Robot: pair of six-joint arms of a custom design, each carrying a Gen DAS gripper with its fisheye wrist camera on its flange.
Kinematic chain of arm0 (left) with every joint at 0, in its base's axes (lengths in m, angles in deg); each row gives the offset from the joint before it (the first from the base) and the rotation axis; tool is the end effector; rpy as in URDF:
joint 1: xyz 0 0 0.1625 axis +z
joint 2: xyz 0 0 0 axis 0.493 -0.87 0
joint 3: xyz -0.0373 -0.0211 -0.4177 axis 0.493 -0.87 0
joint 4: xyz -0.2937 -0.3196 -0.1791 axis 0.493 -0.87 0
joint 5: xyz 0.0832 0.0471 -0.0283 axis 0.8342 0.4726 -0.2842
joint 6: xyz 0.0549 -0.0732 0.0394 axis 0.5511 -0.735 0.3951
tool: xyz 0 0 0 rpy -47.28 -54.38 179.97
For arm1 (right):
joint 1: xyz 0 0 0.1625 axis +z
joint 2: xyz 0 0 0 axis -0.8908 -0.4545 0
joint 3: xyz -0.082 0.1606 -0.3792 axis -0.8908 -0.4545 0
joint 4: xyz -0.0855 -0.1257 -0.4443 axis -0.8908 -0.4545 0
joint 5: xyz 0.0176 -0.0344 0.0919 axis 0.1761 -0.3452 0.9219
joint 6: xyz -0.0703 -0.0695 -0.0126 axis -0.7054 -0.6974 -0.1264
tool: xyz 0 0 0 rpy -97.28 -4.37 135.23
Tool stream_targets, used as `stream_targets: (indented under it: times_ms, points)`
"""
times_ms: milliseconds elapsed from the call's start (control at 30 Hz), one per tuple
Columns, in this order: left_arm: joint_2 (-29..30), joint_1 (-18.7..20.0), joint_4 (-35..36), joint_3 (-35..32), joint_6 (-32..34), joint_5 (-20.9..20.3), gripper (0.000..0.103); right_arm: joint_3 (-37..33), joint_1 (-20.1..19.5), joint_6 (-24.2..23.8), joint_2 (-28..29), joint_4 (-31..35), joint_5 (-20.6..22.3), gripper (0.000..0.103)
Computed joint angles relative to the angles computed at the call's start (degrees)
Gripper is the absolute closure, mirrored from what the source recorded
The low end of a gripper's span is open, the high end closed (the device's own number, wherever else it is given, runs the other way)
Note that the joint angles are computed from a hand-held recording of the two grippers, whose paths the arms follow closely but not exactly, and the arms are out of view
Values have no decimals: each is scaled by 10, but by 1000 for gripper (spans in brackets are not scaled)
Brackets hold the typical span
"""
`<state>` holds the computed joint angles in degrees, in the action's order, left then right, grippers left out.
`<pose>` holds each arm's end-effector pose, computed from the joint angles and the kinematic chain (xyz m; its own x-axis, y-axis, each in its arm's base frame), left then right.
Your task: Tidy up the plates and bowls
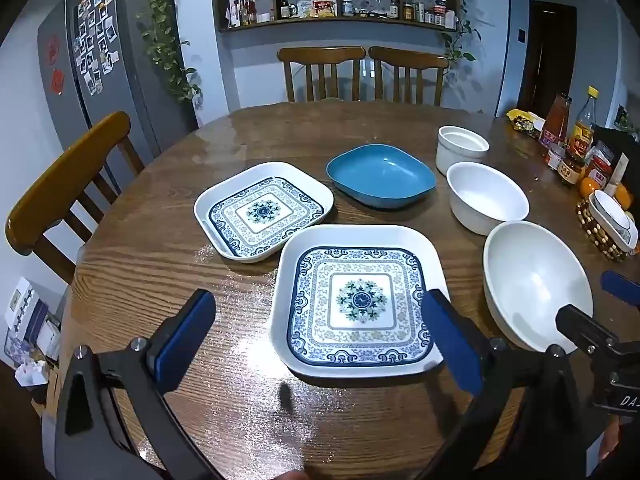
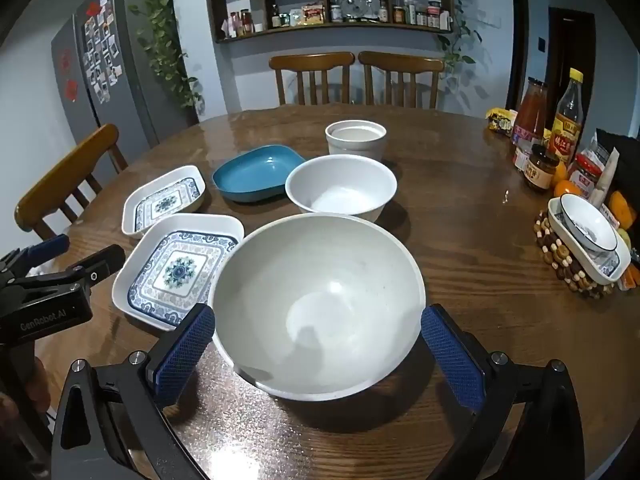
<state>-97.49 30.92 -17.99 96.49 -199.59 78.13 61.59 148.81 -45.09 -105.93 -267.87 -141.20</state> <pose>-0.2224 -0.7822 -0.0357 -0.6044 0.4019 -0.6878 0.7448 0.5916 -0.3088 0.0299 -0.6959 0.1258 -0.7300 0.2832 0.6220 -0.3507 0.6259 -0.6966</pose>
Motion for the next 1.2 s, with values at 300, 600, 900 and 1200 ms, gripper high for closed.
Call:
stream_targets:
  times_ms: [300, 600, 900, 1200]
  points:
    - [37, 7, 66, -68, -30, 3, 1, -2, 0, -3, 1, -4, 0, 0]
    - [17, 8, 43, -33, -31, 7, 1, 1, 3, -4, 2, -8, -1, 0]
    - [8, 8, 34, -19, -30, 11, 1, 3, 7, -11, 2, -16, -1, 0]
    - [7, 8, 34, -17, -30, 9, 1, 5, 8, -14, 2, -20, 0, 0]
